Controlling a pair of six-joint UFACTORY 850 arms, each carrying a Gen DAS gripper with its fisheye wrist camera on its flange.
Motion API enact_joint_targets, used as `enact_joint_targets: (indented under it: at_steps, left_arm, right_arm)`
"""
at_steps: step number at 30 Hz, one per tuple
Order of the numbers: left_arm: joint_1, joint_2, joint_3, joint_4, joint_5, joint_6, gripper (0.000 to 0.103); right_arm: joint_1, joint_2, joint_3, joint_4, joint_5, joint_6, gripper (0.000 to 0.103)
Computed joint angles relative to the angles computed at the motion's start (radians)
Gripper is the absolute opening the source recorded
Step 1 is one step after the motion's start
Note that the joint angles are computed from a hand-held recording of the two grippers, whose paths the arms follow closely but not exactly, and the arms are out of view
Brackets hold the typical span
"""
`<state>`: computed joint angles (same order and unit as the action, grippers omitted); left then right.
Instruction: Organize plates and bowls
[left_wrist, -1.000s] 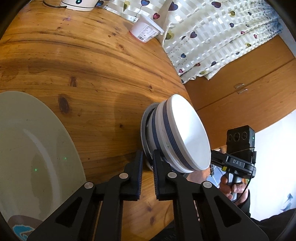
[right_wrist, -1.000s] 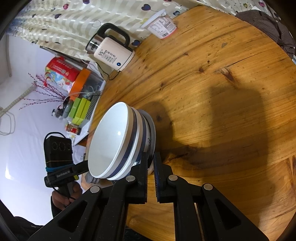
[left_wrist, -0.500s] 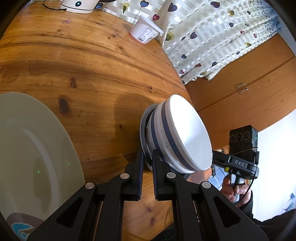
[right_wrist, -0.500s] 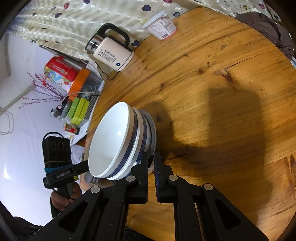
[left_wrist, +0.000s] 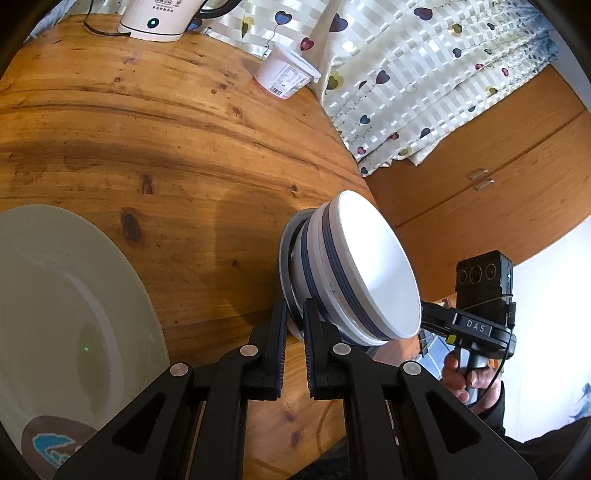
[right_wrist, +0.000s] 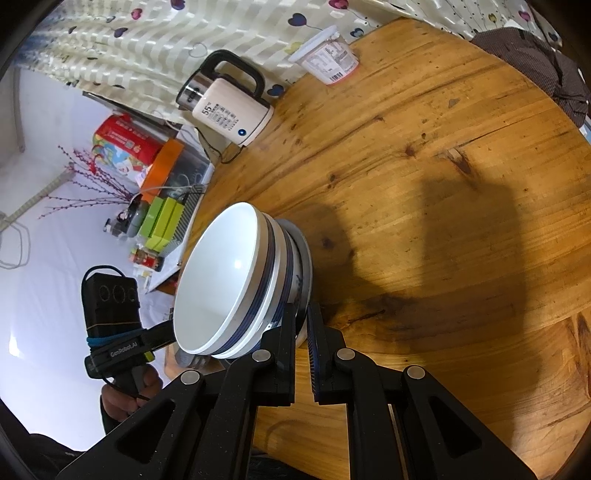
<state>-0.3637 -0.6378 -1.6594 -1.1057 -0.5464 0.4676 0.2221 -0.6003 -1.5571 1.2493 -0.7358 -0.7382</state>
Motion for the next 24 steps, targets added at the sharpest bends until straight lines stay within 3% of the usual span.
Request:
enact_joint_targets:
  at_steps: [24]
  left_arm:
    - [0.020, 0.104, 0.121, -0.056, 0.069, 0.044, 0.007]
  right_arm:
    - [0.044, -0.027, -0.077, -0.040, -0.011, 0.024, 0.008]
